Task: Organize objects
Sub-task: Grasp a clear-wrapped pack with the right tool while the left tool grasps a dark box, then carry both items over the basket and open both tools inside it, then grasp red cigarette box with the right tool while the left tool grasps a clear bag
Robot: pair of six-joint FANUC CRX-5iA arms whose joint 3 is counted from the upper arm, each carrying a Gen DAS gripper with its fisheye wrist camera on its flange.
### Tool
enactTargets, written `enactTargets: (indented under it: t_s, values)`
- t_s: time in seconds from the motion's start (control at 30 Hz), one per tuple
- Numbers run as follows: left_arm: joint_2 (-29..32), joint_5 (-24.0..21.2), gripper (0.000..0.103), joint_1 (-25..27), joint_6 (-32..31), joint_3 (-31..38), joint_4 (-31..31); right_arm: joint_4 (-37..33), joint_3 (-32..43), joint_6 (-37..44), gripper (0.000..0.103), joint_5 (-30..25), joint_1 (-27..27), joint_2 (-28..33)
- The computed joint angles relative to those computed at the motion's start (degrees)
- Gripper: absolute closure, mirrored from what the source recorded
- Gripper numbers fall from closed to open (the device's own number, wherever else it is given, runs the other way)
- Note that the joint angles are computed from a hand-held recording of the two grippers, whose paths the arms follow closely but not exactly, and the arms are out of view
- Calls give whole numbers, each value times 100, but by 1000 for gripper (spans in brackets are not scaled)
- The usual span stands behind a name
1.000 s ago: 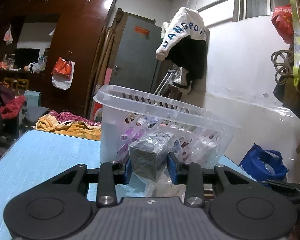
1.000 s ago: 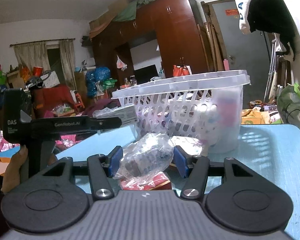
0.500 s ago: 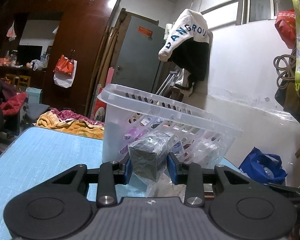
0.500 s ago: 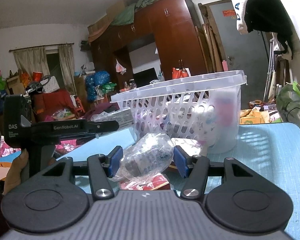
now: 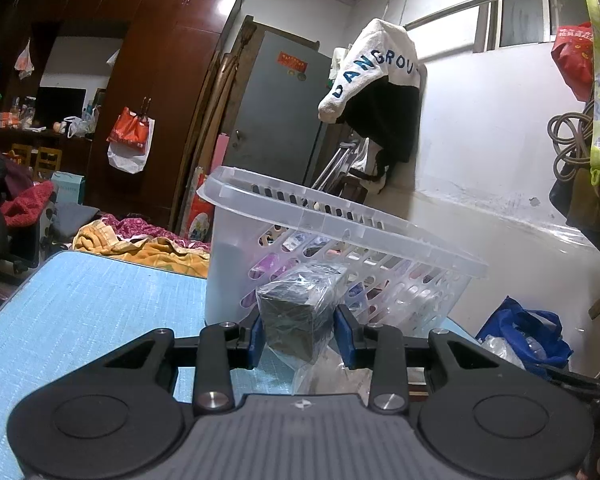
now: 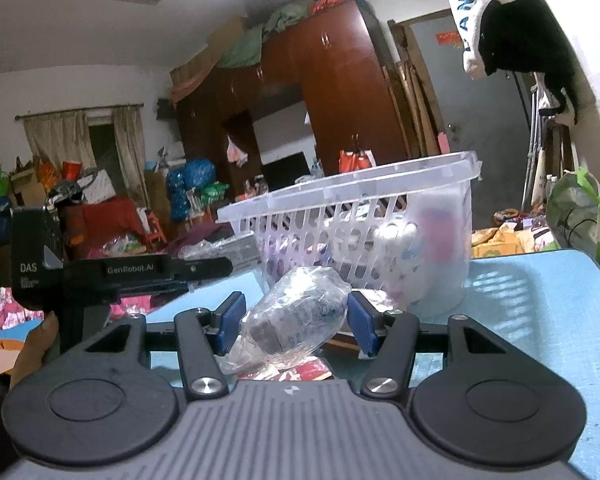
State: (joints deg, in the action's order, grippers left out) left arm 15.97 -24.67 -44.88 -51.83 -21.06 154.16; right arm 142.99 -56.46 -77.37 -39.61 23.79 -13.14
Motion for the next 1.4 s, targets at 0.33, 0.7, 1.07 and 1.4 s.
enactTargets:
  t_s: [0.33, 0.7, 1.07, 1.4]
  values:
    - [-19, -439, 63, 78, 129, -103, 16, -211, -81, 134, 44, -478, 211, 68]
    - [50, -111, 63, 178, 1092, 933, -956, -1379, 1182, 2561, 44, 317, -166, -102]
    - [53, 106, 14, 201, 970, 748, -1508, -2375, 997, 3373, 0, -147, 429, 74]
    - [-175, 405, 9, 278, 1560, -210, -1965, -2113, 237, 2402, 0, 1443, 372, -186]
